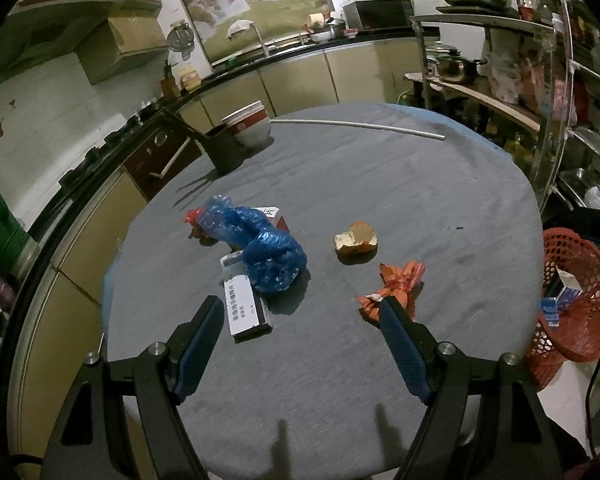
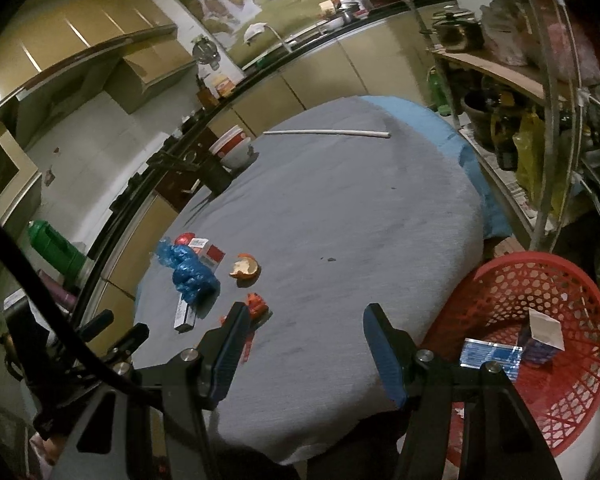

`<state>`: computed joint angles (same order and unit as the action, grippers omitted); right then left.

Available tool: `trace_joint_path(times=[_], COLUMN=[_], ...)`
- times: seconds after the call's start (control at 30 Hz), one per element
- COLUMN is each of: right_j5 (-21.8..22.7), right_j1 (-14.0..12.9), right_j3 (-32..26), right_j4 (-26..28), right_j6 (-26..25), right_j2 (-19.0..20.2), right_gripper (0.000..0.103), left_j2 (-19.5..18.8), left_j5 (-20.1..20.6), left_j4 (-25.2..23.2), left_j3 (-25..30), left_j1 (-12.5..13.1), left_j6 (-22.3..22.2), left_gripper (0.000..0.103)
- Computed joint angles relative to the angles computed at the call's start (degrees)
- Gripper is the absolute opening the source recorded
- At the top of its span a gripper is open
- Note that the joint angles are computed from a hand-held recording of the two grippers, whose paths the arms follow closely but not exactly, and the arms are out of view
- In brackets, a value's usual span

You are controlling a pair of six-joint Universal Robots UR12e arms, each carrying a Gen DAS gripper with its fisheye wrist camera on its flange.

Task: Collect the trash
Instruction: 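Move both grippers back over the table toward the orange peel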

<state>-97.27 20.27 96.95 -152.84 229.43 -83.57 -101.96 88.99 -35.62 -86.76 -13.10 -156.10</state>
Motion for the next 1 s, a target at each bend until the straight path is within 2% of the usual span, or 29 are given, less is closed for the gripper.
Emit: trace_joint_path(times=[0.67,0.77,1.0], right_j5=[3.5,5.1,9.9], right_j1=[0.6,0.5,0.5], right_j3=[-3.9,-4.6,-8.0], right_j4=[1.5,1.5,2.8], right_j6=[-2.7,-3.0,-5.6], right_j2=[3.2,3.9,7.1], right_gripper=[0.063,0.063,0.063], left_j2=[-0.4,-0.9,-2.3], left_j5=[-0.7,-1.8,0.3], left_j4=[-1.6,-4.2,-8.9], left_j3=[0.1,1.0,2.8], left_j1=[1.4,2.5,5.8], left_j6=[-1.3,-2.7,-8.8], left_gripper=[0.08,0.08,0.08])
